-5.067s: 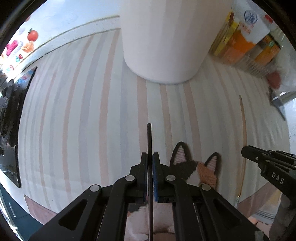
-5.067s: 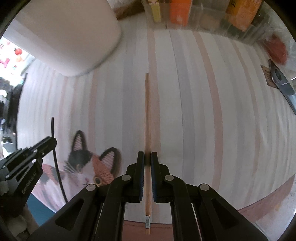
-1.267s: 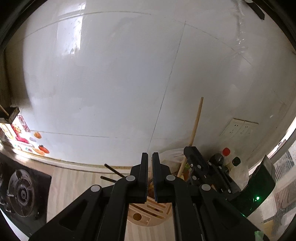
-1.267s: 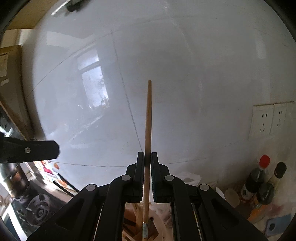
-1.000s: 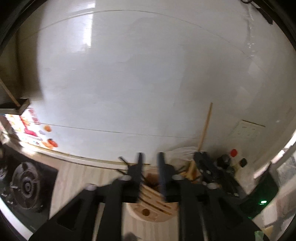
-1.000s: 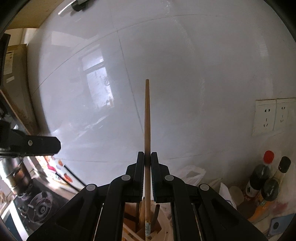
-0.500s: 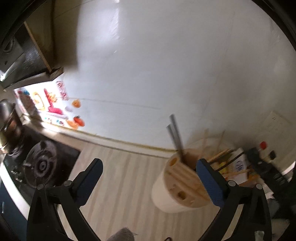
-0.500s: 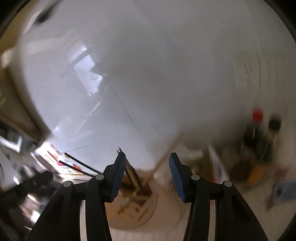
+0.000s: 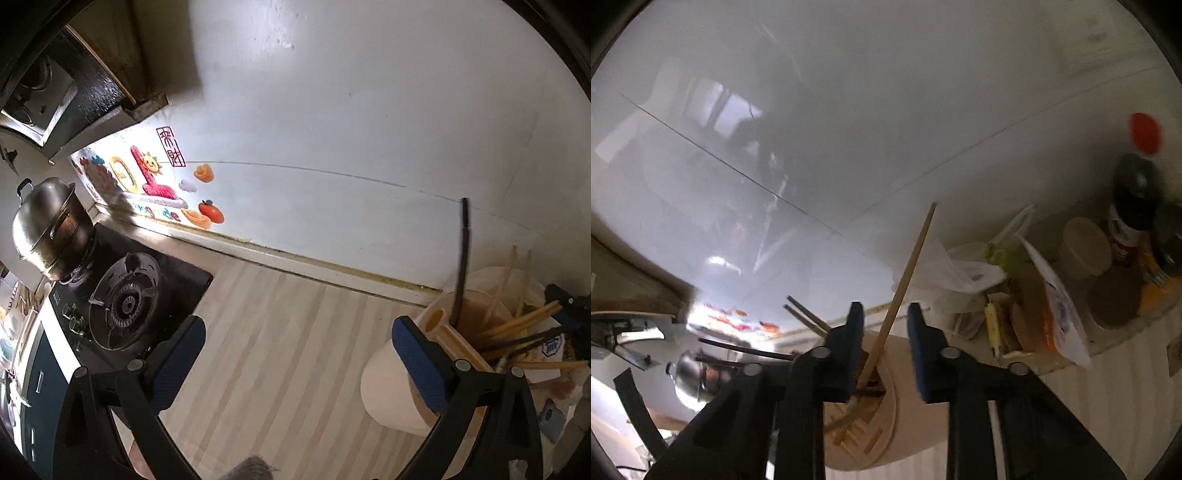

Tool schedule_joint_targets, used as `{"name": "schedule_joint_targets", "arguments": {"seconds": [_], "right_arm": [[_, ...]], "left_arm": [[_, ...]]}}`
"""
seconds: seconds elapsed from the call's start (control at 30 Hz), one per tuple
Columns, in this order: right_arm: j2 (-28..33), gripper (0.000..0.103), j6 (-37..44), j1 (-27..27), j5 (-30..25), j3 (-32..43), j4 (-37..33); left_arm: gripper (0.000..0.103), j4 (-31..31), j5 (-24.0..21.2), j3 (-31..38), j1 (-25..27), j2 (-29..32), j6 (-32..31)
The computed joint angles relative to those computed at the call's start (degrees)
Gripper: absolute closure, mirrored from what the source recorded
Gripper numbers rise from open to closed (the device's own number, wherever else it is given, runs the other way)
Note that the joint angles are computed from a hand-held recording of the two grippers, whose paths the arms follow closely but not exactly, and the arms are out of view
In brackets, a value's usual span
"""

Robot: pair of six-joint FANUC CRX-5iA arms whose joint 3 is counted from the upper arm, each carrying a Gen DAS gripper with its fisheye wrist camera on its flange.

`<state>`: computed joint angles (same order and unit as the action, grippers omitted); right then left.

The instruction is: Organize utensils

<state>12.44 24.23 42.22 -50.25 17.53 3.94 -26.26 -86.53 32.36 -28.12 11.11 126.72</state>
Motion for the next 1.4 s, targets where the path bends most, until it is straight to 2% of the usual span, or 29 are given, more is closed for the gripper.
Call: {"name": "schedule_joint_targets", "arguments": {"seconds": [0.03, 0.23, 0.27, 0.33, 0.4, 0.53, 0.67, 0.77, 0.9, 1.07, 1.17, 1.2, 1.23, 1.27, 1.33, 1.4], "right_arm": [[1.6, 0.081, 3.5, -1.4, -1.3, 2.6, -4.3], [8.7, 0.081, 10.6, -6.7, -6.8, 11.9, -17.3], [9.1, 0.091, 10.4, -6.7, -6.8, 12.1, -17.3], [8.9, 0.090, 9.4, -5.6, -5.8, 11.2, -14.4], [7.2, 0.090, 5.9, -2.9, -3.7, 7.9, -6.7], [2.1, 0.091, -3.1, 2.1, 2.2, -0.8, 12.2], [-0.8, 0.092, -12.1, 5.8, 3.7, -6.6, 32.1], [-1.7, 0.096, -15.9, 7.5, 3.4, -8.9, 43.2], [-1.6, 0.096, -13.1, 8.5, 3.1, -8.1, 44.9], [-1.6, 0.096, -7.8, 9.3, 1.7, -6.9, 38.5], [-1.1, 0.095, -0.1, 9.4, -0.3, -4.0, 30.8], [-1.2, 0.094, 1.0, 9.4, -0.8, -3.6, 29.8], [-1.7, 0.083, 1.3, 9.6, -1.0, -3.9, 29.6], [-2.6, 0.065, 0.4, 9.9, -1.2, -4.7, 30.7], [-4.4, 0.043, -2.1, 10.8, -2.6, -6.5, 34.6], [-4.6, 0.042, -2.8, 12.0, -5.5, -6.3, 37.0]], "left_arm": [[0.000, 0.2, -0.4, 0.2, 0.3, 0.4, -0.1], [0.000, 1.8, -1.0, 0.5, 1.8, 1.9, -0.5], [0.000, 2.0, -1.0, 0.6, 2.0, 2.0, -0.6], [0.000, 2.0, -0.9, 0.5, 1.9, 2.1, -0.6], [0.000, 1.9, -0.8, 0.5, 1.7, 1.9, -0.5], [0.000, 1.8, -0.3, 0.0, 1.0, 1.4, -0.6], [0.000, 2.6, 0.3, -0.4, 0.6, 1.0, -0.5], [0.000, 2.8, 0.7, -0.5, 0.1, 0.8, -0.5], [0.000, 3.3, 1.2, -0.7, -0.2, 0.4, -0.6], [0.000, 3.1, 1.8, -1.4, -0.7, -0.6, -0.5], [0.000, 2.9, 2.7, -2.3, -0.9, -1.8, 0.1], [0.000, 2.5, 3.2, -2.7, -1.2, -2.5, 0.6], [0.000, 2.1, 3.5, -2.9, -1.5, -2.9, 0.9], [0.000, 1.6, 3.9, -3.1, -1.9, -3.6, 1.1], [0.000, 0.6, 4.7, -3.7, -2.8, -4.9, 1.7], [0.000, 0.0, 5.0, -4.4, -3.7, -6.1, 2.0]]}}
